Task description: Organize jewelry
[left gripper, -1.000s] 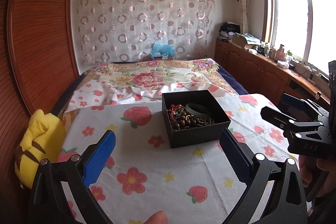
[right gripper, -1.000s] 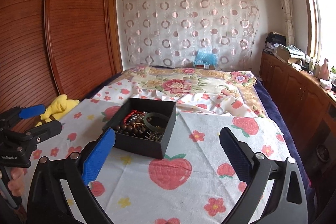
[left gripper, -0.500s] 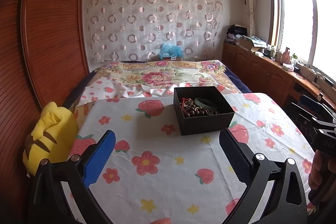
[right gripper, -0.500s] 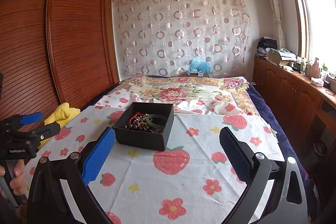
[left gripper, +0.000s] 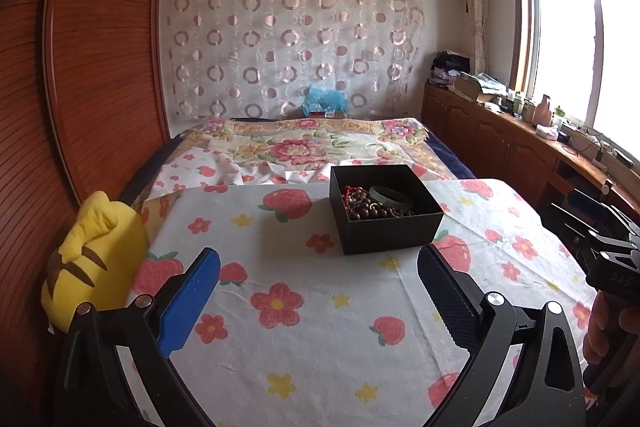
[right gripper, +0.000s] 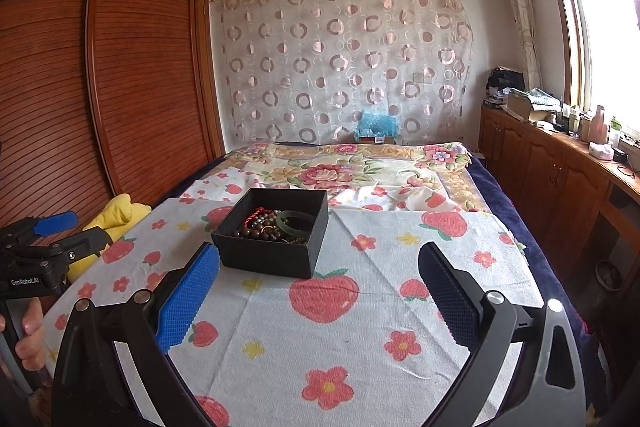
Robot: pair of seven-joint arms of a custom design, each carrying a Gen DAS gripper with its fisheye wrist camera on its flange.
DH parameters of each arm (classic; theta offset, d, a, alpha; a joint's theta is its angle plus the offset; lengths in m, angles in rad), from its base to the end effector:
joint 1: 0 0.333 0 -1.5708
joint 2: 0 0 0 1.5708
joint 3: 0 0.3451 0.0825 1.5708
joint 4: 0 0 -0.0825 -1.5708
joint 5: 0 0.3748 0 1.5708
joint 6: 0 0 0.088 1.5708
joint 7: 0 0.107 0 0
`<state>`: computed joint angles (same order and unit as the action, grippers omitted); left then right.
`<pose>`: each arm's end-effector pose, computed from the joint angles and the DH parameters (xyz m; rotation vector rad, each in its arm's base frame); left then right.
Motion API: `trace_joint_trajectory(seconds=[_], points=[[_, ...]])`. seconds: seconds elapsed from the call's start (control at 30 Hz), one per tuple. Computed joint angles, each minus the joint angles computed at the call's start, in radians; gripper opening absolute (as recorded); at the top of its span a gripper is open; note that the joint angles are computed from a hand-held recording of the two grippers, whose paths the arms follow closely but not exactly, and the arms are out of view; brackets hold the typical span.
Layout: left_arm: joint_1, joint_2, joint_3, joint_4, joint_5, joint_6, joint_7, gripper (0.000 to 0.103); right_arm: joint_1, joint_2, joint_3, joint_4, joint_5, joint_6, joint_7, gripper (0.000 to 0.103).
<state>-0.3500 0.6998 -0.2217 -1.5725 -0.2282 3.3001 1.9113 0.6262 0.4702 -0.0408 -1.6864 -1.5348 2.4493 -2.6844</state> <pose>0.6746 -0.3505 0.3883 -1.1819 2.0733 -1.2012 0.5842 0.3915 0.3884 -1.3239 1.7491 -1.0434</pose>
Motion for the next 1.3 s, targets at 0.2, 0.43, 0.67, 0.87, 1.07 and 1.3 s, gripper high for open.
trace_joint_trajectory(seconds=[0.2, 0.43, 0.67, 0.87, 1.07, 1.3], points=[[-0.003, 0.002, 0.004, 0.003, 0.001, 0.0, -0.002, 0.095, 0.002, 0.003, 0.0, 0.002, 0.002, 0.0, 0.0, 0.1], [0.001, 0.002, -0.002, 0.002, 0.003, 0.001, -0.002, 0.095, 0.003, 0.004, -0.002, 0.005, 0.005, -0.001, -0.001, 0.1], [-0.003, 0.003, 0.003, 0.001, 0.002, 0.003, -0.002, 0.095, 0.003, 0.004, -0.002, 0.004, 0.005, 0.0, 0.001, 0.1], [0.0, 0.004, -0.001, 0.0, 0.003, 0.007, -0.001, 0.095, 0.003, 0.002, -0.002, 0.002, 0.003, 0.0, 0.002, 0.1], [-0.012, -0.006, 0.011, -0.014, 0.0, 0.022, 0.0, 0.095, 0.002, 0.001, -0.002, 0.001, 0.002, 0.001, 0.002, 0.1], [-0.012, -0.007, 0.01, -0.017, -0.002, 0.024, 0.002, 0.095, 0.001, 0.001, -0.001, 0.001, 0.003, 0.0, 0.002, 0.1]])
